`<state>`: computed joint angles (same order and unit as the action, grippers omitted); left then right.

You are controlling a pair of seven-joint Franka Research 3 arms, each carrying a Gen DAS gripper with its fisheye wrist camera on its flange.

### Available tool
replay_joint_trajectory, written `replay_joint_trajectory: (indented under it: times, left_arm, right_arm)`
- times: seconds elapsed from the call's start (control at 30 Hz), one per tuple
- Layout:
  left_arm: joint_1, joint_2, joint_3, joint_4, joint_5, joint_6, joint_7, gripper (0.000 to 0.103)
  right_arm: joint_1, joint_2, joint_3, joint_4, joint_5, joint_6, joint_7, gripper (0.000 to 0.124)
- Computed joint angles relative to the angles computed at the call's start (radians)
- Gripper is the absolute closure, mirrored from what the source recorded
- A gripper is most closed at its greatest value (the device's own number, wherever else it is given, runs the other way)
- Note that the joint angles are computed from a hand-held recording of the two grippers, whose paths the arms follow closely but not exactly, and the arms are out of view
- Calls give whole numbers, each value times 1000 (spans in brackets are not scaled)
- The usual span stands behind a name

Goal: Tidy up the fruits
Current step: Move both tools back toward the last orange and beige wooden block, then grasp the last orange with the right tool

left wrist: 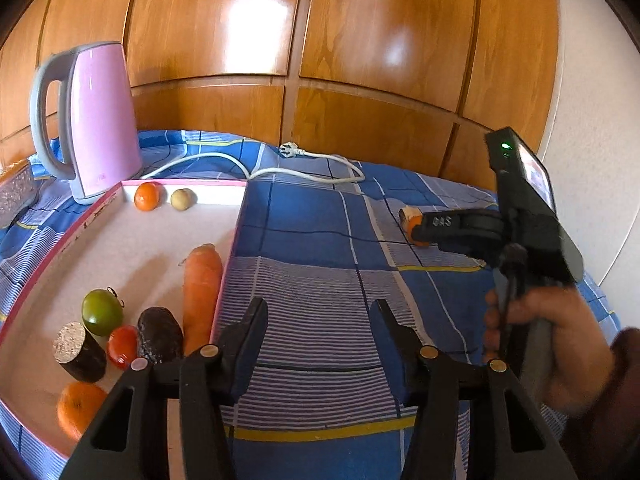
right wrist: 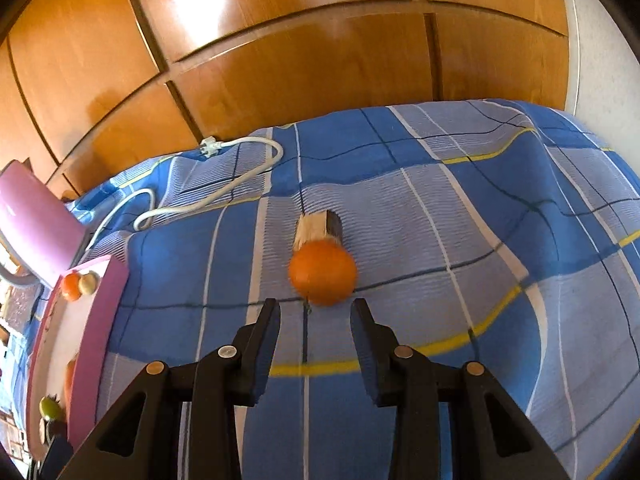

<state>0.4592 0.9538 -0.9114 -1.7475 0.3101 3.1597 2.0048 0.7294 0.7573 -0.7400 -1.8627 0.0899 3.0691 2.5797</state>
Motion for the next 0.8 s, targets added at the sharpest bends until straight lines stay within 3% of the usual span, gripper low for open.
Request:
replay_joint_trajectory:
  times: [0.13,0.43,0.8]
  left_arm:
    - [-5,0,2,3,-3,-13,4,49]
    - [-18,-8,12,0,-30,-32,32,49]
    - [-35,-19,31,19,-111,-74,49,49]
  right_arm:
    - [-50,12,35,35,3,-15,2,85]
    - [-84,27,62,57,8,19,-7,86]
    - [-1,-49,47,-106,122,116,-82,87]
